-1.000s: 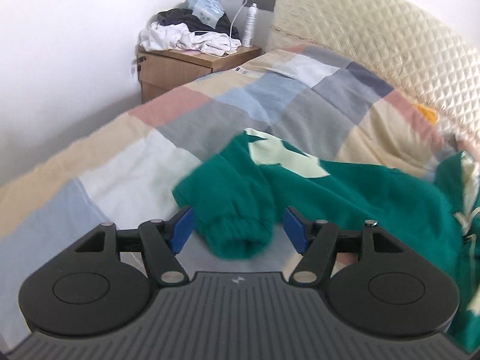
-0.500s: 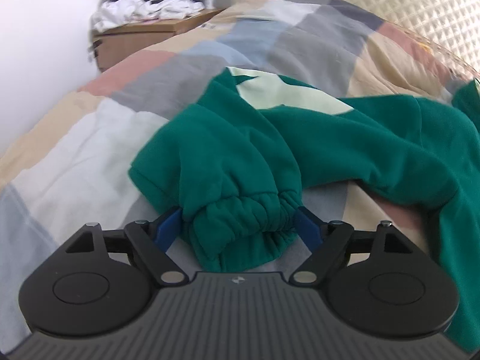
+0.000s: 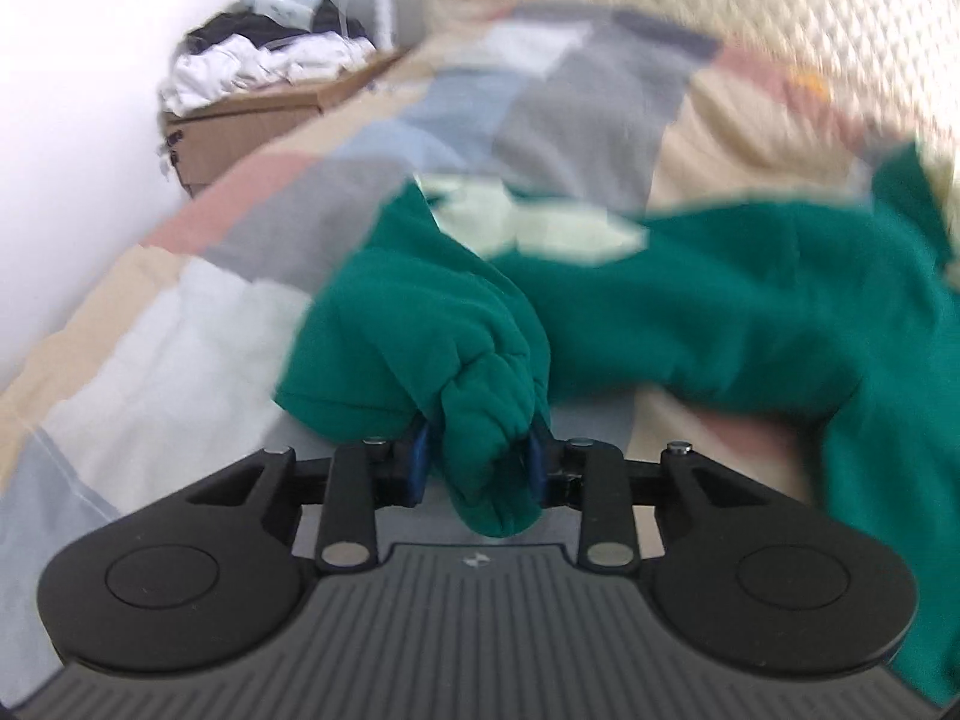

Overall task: Fold large clothes
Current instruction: 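Lift the held cuff and fold it across the hoodie front with the left gripper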

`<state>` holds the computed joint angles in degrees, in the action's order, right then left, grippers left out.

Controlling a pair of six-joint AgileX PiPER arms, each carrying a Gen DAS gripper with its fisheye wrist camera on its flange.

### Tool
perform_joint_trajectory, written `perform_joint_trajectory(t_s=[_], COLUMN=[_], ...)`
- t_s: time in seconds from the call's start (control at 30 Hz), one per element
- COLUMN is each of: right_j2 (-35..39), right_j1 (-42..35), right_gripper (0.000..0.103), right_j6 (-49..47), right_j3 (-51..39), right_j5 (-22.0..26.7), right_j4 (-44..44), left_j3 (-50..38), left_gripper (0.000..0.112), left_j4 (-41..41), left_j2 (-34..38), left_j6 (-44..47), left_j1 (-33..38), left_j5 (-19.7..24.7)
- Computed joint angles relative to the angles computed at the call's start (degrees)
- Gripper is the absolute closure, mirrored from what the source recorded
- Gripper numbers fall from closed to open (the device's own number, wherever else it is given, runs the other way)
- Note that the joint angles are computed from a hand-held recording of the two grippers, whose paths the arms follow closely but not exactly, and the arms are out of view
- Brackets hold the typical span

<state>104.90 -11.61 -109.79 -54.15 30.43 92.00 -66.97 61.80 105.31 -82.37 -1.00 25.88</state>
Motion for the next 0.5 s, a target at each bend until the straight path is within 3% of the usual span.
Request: perform_joint_trajectory(t_s=[0.13, 0.3, 0.5], right_j2=[-1.0, -3.2, -6.1], right_j1=[-1.3, -4.1, -9.6], right_gripper=[0.027, 0.027, 0.027], right_j6=[-0.9, -1.2, 1.7], right_j3=[0.6, 1.5, 2.4], right_j5=[1.7, 5.0, 10.6], right_j4=[0.7, 0.9, -1.4], left_j3=[-2.7, -14.2, -35.6], left_gripper=[0.077, 0.078, 0.077], left_j4=[-10.7, -19.4, -19.2], left_j2=[-8.6, -15.7, -12.3], left_j6=[6.1, 12.9, 17.6], left_j1=[-0.8, -6.3, -22.1], left_j5=[3.1, 11.8, 25.5])
